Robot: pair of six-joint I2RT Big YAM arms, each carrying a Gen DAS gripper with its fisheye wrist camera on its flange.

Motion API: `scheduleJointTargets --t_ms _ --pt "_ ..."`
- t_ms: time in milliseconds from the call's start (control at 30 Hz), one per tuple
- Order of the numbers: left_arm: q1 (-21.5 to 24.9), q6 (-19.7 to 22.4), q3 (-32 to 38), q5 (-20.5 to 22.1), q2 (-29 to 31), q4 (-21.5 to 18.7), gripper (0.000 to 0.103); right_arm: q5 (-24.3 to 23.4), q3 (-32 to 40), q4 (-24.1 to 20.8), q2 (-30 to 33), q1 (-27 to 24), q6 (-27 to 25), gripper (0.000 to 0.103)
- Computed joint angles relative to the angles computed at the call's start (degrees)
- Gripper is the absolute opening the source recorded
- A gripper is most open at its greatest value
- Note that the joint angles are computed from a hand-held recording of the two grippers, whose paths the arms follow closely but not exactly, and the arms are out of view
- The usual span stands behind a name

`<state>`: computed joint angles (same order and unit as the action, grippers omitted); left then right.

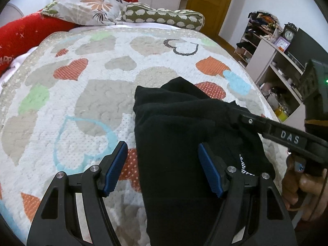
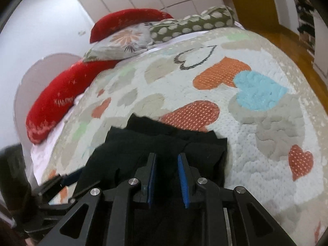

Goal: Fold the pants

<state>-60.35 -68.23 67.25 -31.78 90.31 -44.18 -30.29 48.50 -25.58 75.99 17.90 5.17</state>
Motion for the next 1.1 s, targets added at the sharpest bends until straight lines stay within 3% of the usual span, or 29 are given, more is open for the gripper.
scheduleJointTargets --t_ms 167,633,833,967,1100 --pt "0.22 0.77 1.05 -0.34 1.12 -0.28 0.071 -1.12 0.70 -0.37 0.71 -0.55 0.24 0.020" --pt "-3.57 -3.20 1.81 -2.83 -0.28 -5.20 0.071 5.01 -6.69 -7.59 -13.19 0.61 -7.91 0.021" --pt "-4.81 -4.90 0.85 -2.55 0.30 -3.54 0.071 8.43 -9.80 -7.81 -14.74 1.03 -10.09 0.025" --pt "-4.76 -5.97 0.02 -1.62 0.52 -1.95 0.071 6.98 -11.11 -6.54 -15.07 0.03 -9.22 0.026" --pt "-4.93 -6.08 0.82 -1.94 0.54 -3.38 0.071 5.97 -10.23 -7.99 -15.69 -0.79 -9.27 0.028"
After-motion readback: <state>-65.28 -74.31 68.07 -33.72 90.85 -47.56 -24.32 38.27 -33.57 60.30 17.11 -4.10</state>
